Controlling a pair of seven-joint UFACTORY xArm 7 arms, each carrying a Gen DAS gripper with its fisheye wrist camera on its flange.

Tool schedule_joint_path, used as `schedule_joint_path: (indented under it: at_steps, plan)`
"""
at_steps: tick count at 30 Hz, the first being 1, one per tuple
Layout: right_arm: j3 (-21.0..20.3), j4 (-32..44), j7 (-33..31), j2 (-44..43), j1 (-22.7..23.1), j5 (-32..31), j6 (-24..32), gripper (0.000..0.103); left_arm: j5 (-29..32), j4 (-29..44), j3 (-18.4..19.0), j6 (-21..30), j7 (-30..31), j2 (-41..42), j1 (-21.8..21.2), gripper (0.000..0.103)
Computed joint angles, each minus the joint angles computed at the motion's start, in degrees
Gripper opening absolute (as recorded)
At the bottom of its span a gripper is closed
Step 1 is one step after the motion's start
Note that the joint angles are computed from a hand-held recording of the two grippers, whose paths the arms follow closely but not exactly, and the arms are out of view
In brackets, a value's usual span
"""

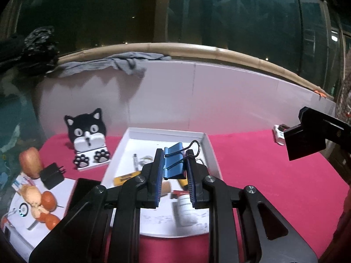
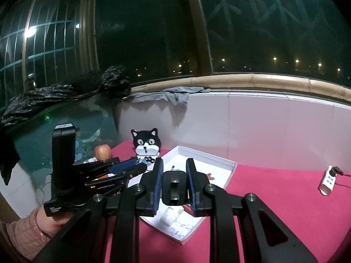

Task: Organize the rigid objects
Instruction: 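Lower the binder clips and black plug into the tray and open both tools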

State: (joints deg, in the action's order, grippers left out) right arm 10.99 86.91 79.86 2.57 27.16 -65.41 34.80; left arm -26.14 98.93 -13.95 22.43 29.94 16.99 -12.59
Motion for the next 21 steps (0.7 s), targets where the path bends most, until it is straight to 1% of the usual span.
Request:
schedule_joint_path:
  at_steps: [4, 8, 11, 14, 18, 21]
  plan:
    - [-0.40, 3.43, -2.10, 2.79, 0.62, 1.26, -0.45, 0.020, 0.11, 0.41, 0.61, 0.04, -0.58, 0.31, 0.69, 0.018]
    - [-1.77, 6.26, -4.26, 5.20, 1.99, 3.11, -0.57, 0.020, 0.87, 1.67, 1.08, 0.52, -1.56, 1.32, 1.16, 0.018]
    - [-3.01, 7.96, -5.21, 6.79, 2.85, 4.54, -0.72, 0.020, 2.10, 3.42, 1.49, 2.42, -2.74, 2.45, 1.26, 0.019]
    - [-4.34, 9.63, -5.87, 8.44, 3.53, 5.99, -0.30, 0.020, 4.00, 7.00, 1.98, 4.66, -4.53, 5.12, 0.88, 0.019]
    - [-5.91, 11.35, -7.75, 10.57, 3.59, 10.03, -0.09, 0.020, 7.12, 15.94, 2.71, 10.96, -7.69, 11.04, 0.20, 0.019]
    - [-7.14, 12.11, -8.06, 11.72, 3.73, 11.65, -0.43, 0.020, 10.06, 21.63, 3.61, 13.31, -9.71, 15.01, -1.15, 0.018]
